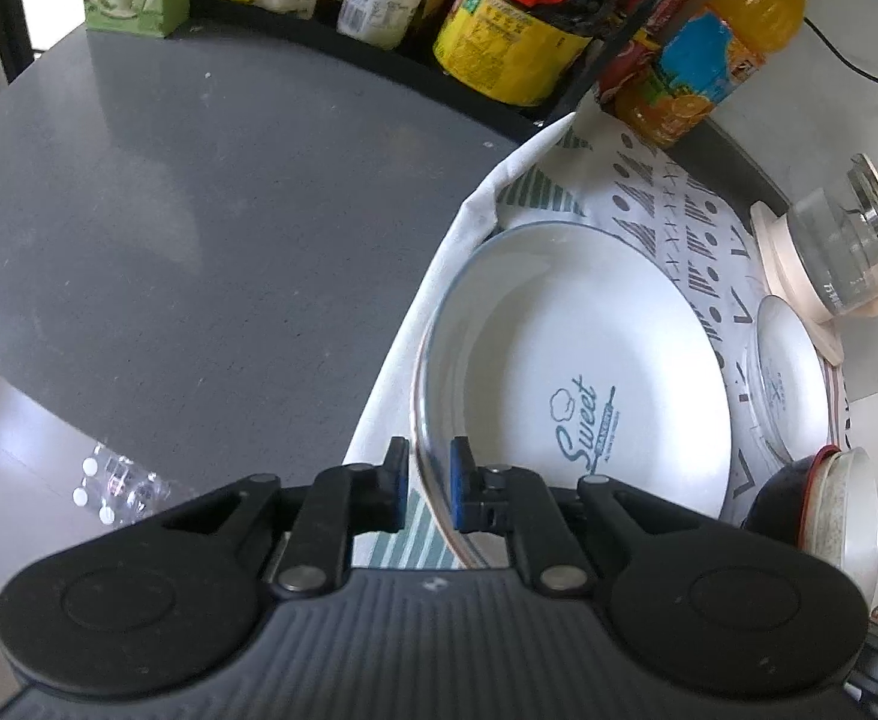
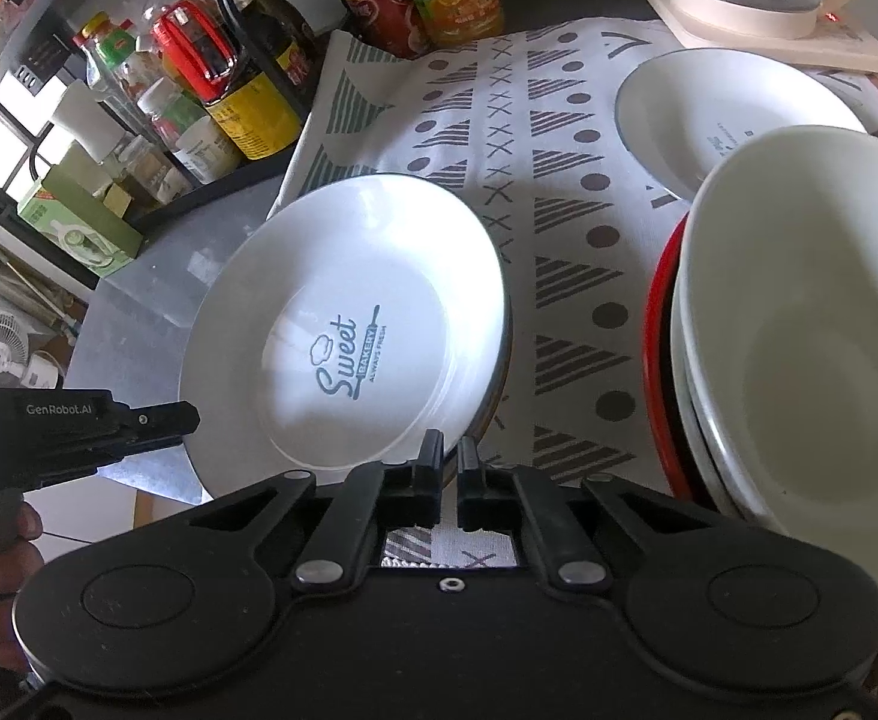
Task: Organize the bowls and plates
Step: 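Lower the 'Sweet' plate onto the flower plate and open both grippers, then move both tools to the white plate printed 'BAKERY'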
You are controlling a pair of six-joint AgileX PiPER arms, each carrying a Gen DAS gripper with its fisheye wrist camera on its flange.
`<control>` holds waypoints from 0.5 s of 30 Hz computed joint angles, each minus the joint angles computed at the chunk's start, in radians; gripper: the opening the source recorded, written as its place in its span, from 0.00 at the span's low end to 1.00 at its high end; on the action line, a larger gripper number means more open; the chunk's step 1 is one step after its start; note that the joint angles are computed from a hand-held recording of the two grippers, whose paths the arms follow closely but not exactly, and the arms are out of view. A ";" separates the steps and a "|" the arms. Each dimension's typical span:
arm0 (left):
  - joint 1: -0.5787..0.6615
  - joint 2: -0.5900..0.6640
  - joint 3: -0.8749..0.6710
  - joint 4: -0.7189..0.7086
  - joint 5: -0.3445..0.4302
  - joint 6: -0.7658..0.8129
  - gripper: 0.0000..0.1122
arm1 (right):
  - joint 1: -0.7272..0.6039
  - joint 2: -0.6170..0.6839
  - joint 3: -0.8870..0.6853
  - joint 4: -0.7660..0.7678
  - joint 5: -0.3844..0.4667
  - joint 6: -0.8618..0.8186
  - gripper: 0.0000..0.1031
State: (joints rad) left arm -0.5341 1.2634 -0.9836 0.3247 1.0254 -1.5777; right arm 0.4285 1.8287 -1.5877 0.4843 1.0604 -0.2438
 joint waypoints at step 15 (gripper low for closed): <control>0.025 0.066 -0.170 0.074 0.067 0.092 0.40 | -0.066 -0.003 -0.140 0.092 0.065 -0.017 0.49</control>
State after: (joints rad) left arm -0.5092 1.3294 -1.1533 0.3989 1.0927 -1.4859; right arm 0.3621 1.8259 -1.7274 0.5764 1.1253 -0.2607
